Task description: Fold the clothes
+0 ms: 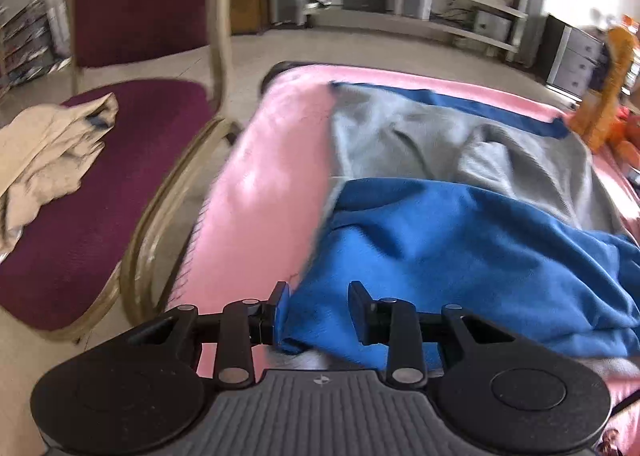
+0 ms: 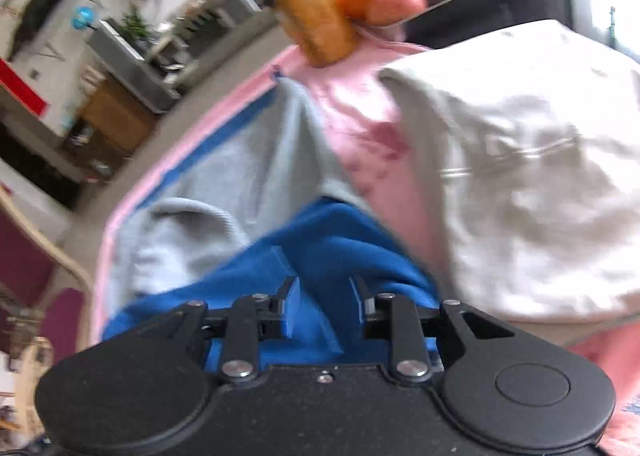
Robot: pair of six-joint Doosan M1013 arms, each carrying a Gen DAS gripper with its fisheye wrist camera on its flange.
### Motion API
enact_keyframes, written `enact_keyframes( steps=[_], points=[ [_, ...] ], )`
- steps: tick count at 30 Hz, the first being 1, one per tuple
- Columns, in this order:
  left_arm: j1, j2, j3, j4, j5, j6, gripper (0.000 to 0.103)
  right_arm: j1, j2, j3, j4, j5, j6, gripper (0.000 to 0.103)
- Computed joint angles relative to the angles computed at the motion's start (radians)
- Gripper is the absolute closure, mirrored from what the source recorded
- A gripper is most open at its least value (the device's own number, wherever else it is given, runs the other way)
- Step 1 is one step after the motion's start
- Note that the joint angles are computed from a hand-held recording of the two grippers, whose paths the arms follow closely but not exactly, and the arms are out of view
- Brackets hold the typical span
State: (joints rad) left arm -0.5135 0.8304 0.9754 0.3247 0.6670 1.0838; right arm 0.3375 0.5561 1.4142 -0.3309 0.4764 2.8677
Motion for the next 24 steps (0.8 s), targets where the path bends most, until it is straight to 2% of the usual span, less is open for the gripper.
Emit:
enact_keyframes(
  steps=[2,4,8,10,12,15,18,19,20,21,24],
  points=[
    [-0.010,0.006,-0.006,0.004,0.000,0.073,0.074,-0.005,0.014,-0.019,0.078,-0.006,-0.099,0.076],
    [-0.022,0.018,-0.020,0.027,0.024,0.128,0.074,-0.006,0.036,-0.056,0.111,0.042,-0.163,0.075],
    [-0.033,0.056,-0.076,0.065,0.129,0.162,0.074,-0.011,0.057,-0.086,0.132,0.034,-0.188,0.075],
    [-0.037,0.076,-0.106,0.098,0.184,0.157,0.074,-0.020,0.064,-0.094,0.170,0.001,-0.224,0.075],
    [-0.040,0.077,-0.105,0.115,0.189,0.158,0.074,-0.027,0.080,-0.120,0.199,0.008,-0.259,0.075],
    [-0.042,0.077,-0.102,0.131,0.185,0.163,0.073,-0.032,0.118,-0.182,0.214,0.090,-0.295,0.074],
    [-0.041,0.079,-0.104,0.133,0.186,0.165,0.073,-0.044,0.134,-0.194,0.322,0.081,-0.384,0.075],
    [-0.041,0.080,-0.107,0.132,0.188,0.164,0.073,-0.044,0.137,-0.195,0.330,0.076,-0.399,0.086],
    [-0.041,0.082,-0.109,0.131,0.190,0.164,0.073,-0.040,0.137,-0.195,0.304,0.070,-0.387,0.097],
    [-0.041,0.083,-0.112,0.130,0.192,0.164,0.073,-0.032,0.136,-0.194,0.225,0.065,-0.331,0.100],
    [-0.043,0.084,-0.112,0.137,0.194,0.165,0.073,-0.007,0.135,-0.195,-0.022,0.075,-0.151,0.101]
  ],
)
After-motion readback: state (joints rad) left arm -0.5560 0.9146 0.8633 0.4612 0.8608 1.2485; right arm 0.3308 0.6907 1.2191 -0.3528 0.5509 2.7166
